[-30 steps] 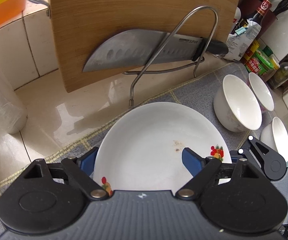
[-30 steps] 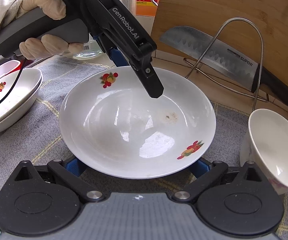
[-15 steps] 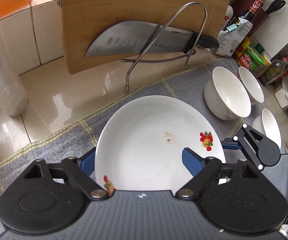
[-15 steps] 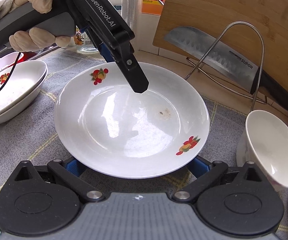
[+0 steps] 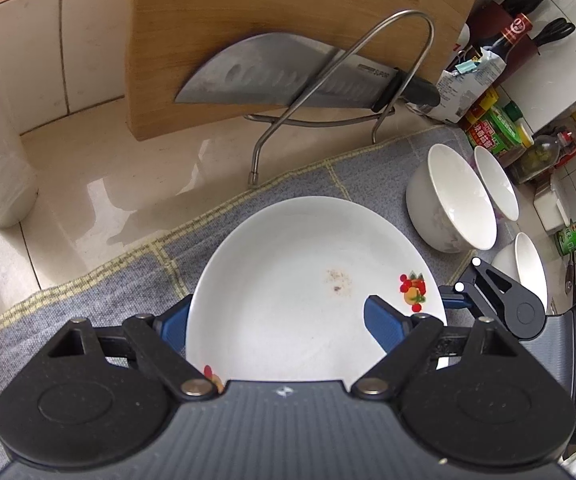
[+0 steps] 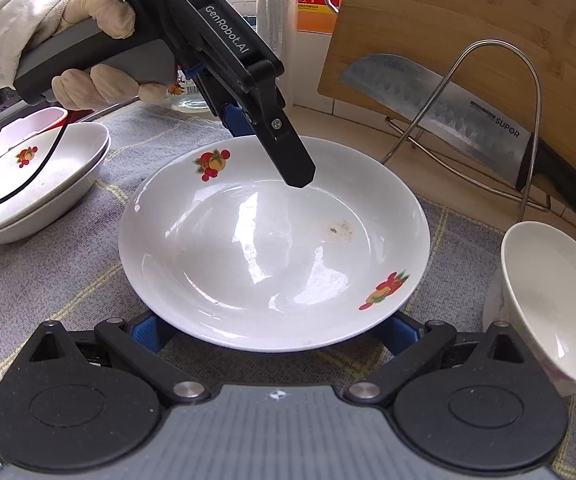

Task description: Organize plates and bowls

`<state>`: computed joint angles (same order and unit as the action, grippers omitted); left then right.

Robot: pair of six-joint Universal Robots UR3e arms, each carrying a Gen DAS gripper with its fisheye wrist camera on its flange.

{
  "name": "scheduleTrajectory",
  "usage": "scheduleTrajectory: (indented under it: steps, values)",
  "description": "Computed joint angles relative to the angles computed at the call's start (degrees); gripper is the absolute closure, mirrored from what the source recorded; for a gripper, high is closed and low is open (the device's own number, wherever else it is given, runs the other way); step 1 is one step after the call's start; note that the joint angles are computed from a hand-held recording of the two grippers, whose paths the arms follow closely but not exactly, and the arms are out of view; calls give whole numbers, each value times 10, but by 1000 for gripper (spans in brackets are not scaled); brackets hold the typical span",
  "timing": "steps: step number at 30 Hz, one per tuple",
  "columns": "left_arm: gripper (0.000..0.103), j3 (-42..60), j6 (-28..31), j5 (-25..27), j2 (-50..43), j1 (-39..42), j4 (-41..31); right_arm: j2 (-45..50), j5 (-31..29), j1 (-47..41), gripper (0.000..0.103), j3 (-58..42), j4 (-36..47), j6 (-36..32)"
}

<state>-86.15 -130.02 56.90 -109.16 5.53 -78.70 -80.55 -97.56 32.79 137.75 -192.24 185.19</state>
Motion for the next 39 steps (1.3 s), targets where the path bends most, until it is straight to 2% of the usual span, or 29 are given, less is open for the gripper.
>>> scheduleTrajectory:
  steps: [8,21,30,39]
  values:
    - [16,-6,17,1,8,5,-7,2,-34,25,0,-19,24,5]
    - [16,-43,24,-5,46,22,-4,-37,-41,45,0,-35,82,7]
    - [16,-107,45,-13,119,62,-13,-70,-48,78,0,-55,131,5]
    - [16,-164,78,-18,213,118,-55,-69,-66,126,0,-95,163,10]
